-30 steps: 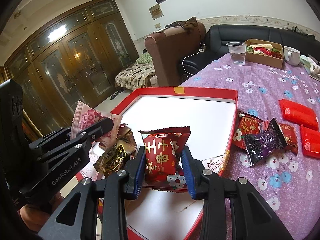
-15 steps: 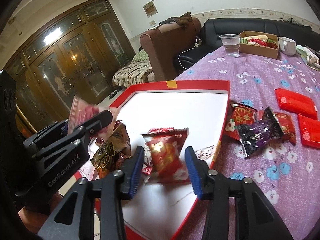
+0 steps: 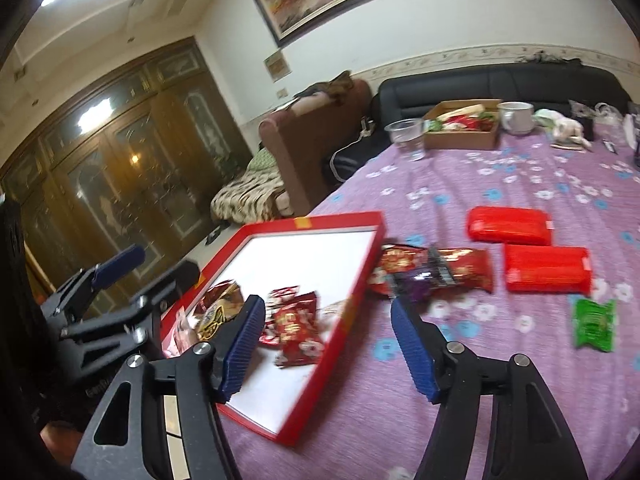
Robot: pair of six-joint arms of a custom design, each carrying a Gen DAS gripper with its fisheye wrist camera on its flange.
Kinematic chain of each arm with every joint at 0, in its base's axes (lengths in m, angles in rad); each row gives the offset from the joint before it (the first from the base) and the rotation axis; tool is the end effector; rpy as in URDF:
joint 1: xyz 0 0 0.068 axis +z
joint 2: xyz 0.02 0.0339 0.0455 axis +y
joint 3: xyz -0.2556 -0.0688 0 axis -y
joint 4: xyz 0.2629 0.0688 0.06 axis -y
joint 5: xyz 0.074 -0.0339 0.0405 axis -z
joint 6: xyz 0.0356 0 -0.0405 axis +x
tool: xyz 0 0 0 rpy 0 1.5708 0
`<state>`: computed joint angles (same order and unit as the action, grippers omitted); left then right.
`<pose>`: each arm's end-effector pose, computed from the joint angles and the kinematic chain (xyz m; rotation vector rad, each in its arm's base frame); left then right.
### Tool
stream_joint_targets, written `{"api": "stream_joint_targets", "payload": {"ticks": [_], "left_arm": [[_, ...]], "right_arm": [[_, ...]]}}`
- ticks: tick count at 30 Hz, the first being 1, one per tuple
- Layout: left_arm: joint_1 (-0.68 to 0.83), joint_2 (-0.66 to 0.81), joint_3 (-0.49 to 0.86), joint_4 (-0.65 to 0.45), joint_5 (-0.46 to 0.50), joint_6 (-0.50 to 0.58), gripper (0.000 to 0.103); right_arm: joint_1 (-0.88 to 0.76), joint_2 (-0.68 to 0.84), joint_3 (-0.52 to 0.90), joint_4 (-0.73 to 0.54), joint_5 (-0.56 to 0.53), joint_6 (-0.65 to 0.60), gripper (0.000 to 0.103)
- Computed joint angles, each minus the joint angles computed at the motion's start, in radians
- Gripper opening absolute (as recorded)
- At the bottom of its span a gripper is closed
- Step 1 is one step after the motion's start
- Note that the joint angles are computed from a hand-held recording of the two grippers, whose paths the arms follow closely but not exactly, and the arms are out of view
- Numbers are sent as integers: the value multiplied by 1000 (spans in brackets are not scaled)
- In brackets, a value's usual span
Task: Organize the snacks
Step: 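Move both tools back toward the remaining snacks on the table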
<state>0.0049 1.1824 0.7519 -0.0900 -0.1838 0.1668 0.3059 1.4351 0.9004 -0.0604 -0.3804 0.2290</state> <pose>0.2817 0.0079 0.2407 0.0578 2.0945 0.2961 0.3115 0.1122 0.2244 -0.3084 2.1843 0.7152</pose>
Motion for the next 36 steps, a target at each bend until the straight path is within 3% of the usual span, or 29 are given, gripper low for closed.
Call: {"api": "stream_joint_targets", "payload": {"ticks": [9,22,30,36], "left_arm": [[-175,13,-10,-45,-82,28,83],[-378,113,39,-70,-179,82,83],[-430,241,132,-93,-195,92,83],[-378,281,169,-69,-172,81,83]], "right_arm": [[-273,-92,-83,17,-101,32,73],[-695,21,-44,64,-281,106,78],[-804,158,11,75,-328,140,79],[-804,191,29,53,-300,119,79]]}}
